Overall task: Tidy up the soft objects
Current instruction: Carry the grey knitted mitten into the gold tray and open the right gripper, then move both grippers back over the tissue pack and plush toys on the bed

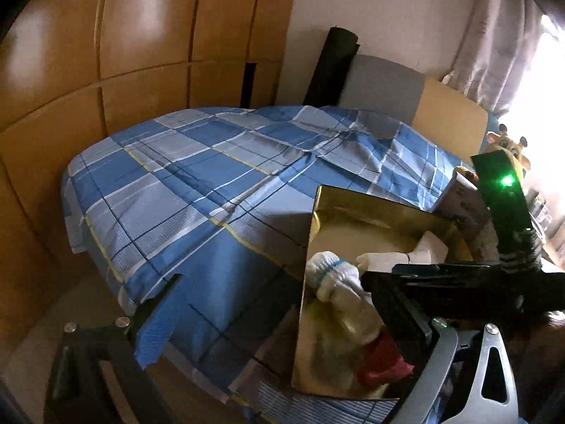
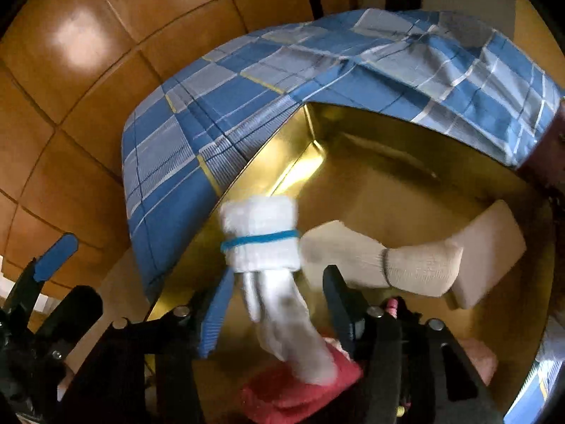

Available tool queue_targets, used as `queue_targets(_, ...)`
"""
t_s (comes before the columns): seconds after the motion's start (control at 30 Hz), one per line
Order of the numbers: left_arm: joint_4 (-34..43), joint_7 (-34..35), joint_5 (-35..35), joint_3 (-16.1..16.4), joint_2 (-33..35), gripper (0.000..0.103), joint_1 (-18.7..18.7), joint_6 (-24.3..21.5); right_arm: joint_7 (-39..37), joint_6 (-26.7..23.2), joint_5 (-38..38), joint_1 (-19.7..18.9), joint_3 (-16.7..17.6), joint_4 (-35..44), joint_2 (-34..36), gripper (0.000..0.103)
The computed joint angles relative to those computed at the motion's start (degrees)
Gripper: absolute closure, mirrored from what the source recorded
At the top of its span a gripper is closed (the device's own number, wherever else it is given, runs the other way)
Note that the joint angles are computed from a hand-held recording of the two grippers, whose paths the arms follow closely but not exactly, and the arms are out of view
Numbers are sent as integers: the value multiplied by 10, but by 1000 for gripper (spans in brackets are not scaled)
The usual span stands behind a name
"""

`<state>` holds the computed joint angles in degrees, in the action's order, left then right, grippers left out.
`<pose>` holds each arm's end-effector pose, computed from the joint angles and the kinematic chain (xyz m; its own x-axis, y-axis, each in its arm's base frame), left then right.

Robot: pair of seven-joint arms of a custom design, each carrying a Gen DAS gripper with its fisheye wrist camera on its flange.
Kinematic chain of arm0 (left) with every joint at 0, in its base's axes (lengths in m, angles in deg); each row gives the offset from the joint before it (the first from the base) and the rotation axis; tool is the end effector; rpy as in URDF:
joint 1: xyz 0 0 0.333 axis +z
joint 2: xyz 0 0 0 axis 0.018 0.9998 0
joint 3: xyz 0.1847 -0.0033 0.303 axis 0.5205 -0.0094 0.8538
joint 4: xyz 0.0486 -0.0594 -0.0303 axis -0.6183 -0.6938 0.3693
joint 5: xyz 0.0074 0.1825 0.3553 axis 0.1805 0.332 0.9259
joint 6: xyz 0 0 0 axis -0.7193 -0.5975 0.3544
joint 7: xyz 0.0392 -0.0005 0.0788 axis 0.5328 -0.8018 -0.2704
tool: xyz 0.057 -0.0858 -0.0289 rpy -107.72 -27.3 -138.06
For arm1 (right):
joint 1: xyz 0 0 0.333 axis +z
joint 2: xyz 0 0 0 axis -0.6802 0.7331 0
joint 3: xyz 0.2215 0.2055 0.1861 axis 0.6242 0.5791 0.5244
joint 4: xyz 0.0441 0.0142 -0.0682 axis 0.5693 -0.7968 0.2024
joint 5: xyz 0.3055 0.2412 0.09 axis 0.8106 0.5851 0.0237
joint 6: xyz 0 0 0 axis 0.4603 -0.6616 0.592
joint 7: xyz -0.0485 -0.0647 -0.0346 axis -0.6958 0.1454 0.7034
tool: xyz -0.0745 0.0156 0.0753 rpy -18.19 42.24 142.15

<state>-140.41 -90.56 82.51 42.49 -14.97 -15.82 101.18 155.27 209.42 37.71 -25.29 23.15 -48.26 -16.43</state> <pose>0.5881 -0.2680 0.4064 0.1011 -0.9812 0.1644 -0.6518 -0.1901 -0.7342 0.7309 0.3278 0.3563 0.4426 -0.8680 -0.2250 -0.8392 -0.3125 -0.4451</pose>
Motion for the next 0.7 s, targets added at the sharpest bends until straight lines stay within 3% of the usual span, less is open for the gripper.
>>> queue_targets(0.27,0,36,-17,-9,-2,0,-6,8,22,95,-10,1,-16,-117,-72,49)
queue_targets(0.7,16,147,-68,-16,12,0,-38,27,141,252,-140,36,-98,-317,-194,49)
